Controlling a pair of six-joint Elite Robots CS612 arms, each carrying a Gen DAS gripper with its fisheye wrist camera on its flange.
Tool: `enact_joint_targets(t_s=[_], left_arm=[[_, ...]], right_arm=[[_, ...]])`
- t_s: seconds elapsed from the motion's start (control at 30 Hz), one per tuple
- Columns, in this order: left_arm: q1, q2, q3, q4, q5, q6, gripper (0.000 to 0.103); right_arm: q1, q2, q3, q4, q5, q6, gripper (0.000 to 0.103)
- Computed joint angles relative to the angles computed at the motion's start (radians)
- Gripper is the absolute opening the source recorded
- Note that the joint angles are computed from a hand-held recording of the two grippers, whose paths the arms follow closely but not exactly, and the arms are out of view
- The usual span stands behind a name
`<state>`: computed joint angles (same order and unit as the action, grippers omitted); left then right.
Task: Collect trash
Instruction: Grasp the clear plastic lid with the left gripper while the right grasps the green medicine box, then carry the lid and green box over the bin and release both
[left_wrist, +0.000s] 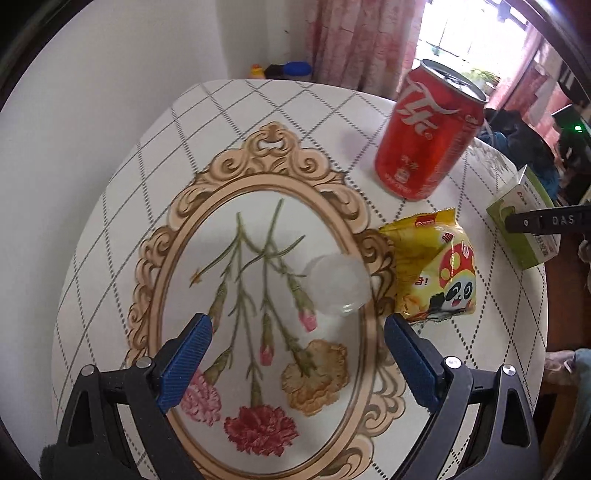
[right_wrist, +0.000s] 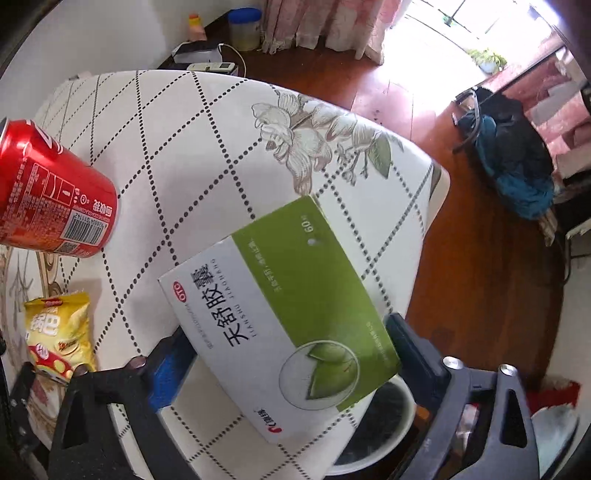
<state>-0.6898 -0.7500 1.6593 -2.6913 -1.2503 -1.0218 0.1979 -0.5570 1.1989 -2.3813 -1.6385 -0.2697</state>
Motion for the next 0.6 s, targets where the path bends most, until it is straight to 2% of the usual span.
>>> enact_joint_targets(t_s=[0.13,0.2,0.23,0.33,0.43,0.6], left_arm=[[0.005,0.013,-0.019,-0.017,0.008,0.047,0.078],[0.009,0.023,-0.035,-0.018,0.004,0.084,0.063],[0.012,0.029,-0.045,-0.013,-0.002,0.103,0.051],[0.016,0.042,-0.066,-0.001,-0.018,0.153,0.036],[0.012,0.045,-0.075,0.014,-0.005,0.182,0.036],[-0.008,0.007,-0.017,0.013,-0.014,0.150,0.036]], right_arm=[[-0.016,-0.055,0.102,-0.049,0.042,0.046,0.094],[-0.021,-0.082,0.153,-0.070,0.048,0.068,0.094],[-0.026,-0.098,0.184,-0.085,0.066,0.081,0.094],[-0.031,-0.137,0.269,-0.119,0.079,0.118,0.094],[-0.036,-0.165,0.329,-0.120,0.097,0.163,0.093],[-0.039,-0.221,0.436,-0.137,0.122,0.205,0.093]])
